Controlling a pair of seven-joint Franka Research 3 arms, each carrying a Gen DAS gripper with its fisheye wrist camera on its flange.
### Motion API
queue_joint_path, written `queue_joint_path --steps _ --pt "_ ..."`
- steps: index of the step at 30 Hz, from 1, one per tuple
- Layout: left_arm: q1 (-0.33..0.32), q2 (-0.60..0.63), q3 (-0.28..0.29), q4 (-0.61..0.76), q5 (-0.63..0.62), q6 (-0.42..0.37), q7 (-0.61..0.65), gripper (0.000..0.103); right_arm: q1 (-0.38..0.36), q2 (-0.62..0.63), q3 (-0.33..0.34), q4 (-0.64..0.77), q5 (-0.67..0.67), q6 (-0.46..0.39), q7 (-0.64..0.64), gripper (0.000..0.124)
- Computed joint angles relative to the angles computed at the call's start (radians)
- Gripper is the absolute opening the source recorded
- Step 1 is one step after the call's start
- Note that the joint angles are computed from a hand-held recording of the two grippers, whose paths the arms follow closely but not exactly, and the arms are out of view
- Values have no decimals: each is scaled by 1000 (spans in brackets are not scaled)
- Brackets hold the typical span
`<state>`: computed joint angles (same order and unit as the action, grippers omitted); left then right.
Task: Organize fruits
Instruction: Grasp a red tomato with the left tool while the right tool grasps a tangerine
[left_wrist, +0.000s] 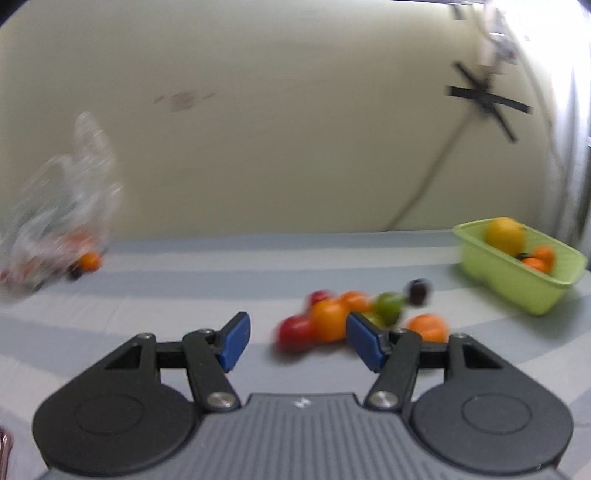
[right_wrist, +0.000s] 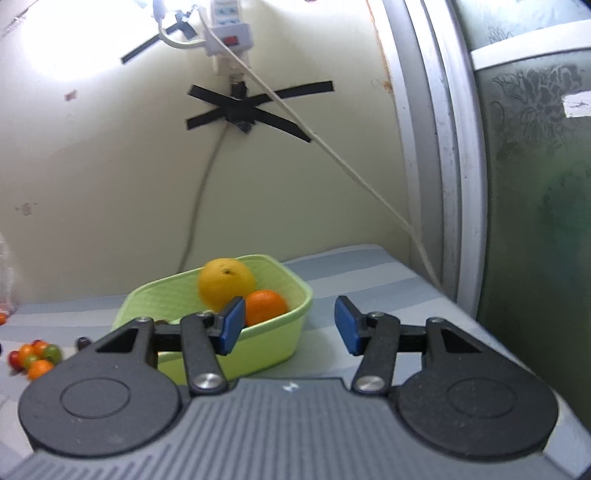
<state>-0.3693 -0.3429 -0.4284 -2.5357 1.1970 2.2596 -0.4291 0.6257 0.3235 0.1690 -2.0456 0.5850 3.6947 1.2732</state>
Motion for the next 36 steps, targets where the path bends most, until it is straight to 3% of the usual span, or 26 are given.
queue_joint_path --steps 3,5,6,10,13,20,23,25,29,30,32,34,36 --pt "4 -29 6 -48 -17 -8 -32 59 -44 -31 51 -73 -122 45 108 56" --pt "10 -48 22 -80 -20 27 -59 59 -60 -51 72 -111 -198 55 169 56" --pt "19 -73 35 -104 3 79 -101 59 -67 -59 80 -120 -238 42 196 55" --pt "41 -130 21 -154 48 126 -176 59 -70 -70 107 -115 -374 -67 258 52" --pt "50 -145 -1 -167 82 138 -213 59 -29 -40 103 -61 -411 -154 223 51" --pt "53 -128 -7 -153 124 152 -219 59 153 82 2 158 -350 -344 83 56" --pt "51 -130 -10 -156 142 149 -243 59 314 155 -160 285 -316 -415 79 61" --pt "48 -127 -11 -155 143 142 -248 59 380 192 -234 348 -324 -465 105 61" --pt "43 -120 -6 -150 144 139 -241 59 374 219 -235 410 -383 -569 140 56" --pt "43 -116 -1 -147 142 145 -232 59 367 216 -229 405 -398 -578 150 43" --pt "44 -108 11 -140 133 158 -210 59 354 197 -203 370 -358 -547 100 38" --pt "53 -99 34 -134 129 194 -178 59 403 166 -278 305 -467 -501 239 38" --pt "74 -89 55 -126 155 248 -167 60 379 119 -251 229 -431 -467 231 38"
